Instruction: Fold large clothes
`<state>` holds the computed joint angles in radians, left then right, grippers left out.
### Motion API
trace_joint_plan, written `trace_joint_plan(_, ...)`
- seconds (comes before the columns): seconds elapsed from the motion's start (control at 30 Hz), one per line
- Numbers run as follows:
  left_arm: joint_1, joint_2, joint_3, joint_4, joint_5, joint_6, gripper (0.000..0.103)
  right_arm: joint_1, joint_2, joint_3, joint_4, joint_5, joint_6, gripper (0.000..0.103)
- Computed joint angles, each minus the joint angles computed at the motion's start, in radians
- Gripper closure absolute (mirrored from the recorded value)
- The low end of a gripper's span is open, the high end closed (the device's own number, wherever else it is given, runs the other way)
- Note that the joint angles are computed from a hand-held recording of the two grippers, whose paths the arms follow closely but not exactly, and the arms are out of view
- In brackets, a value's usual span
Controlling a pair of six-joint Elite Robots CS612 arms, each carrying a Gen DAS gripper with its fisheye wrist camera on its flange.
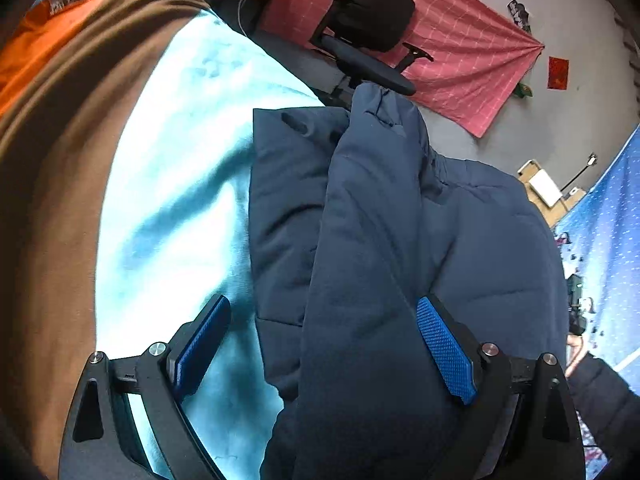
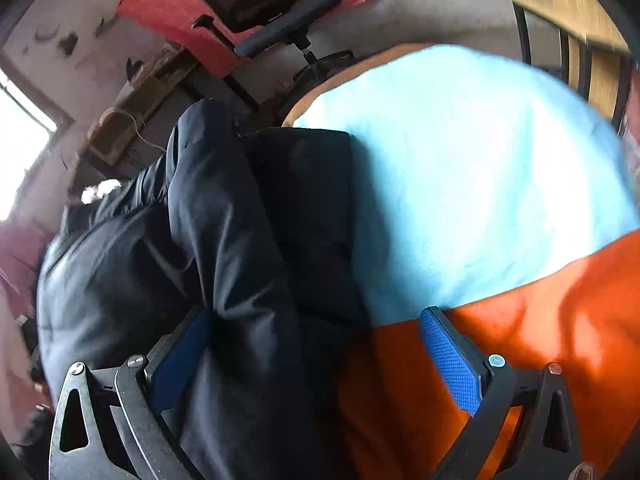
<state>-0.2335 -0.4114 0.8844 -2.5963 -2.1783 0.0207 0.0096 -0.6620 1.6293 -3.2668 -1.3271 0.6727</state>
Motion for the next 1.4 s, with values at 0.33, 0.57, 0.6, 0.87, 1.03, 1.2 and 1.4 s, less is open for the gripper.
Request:
trace_joint_plan(0.33,0.03,0.05,-0.115,0.14,-0.133,0.02,0.012,-0.052,0.05,-0.016,-0.149,0.309,0.018,0.0)
trace_joint_plan(0.57,0.031,0.087,-0.193,0.256,-0.176,0.051,0.009,-0.06,0.074,-0.068,-0.088,0.395,-0.015,0.0)
trace_joint_plan(0.6,0.029,0.096,-0.213,0.279,-0.175,0.052,0.007,-0.058,0.072,-0.066,-0.061,0.384,-0.033,0.0)
trace_joint_plan(0.87,0.028,0.073,-0.179,0.245,-0.135,0.038,0.011,-0.044,0.058,-0.065,0.002,0.302,-0.038,0.0)
trace_joint_plan(1.03,0.02,0.017,-0.084,0.157,-0.083,0.041,0.047,-0.027,0.036,-0.07,0.074,0.238,-0.057,0.0)
trace_joint_plan(1.2,0.011,-0.03,0.0,0.083,-0.03,0.012,0.068,-0.013,0.02,-0.052,0.055,0.189,-0.037,0.014)
trace_joint_plan(1.4,-0.027,-0.106,0.132,-0.04,0.107,-0.027,0.083,0.002,0.01,-0.013,-0.083,0.16,0.079,0.065)
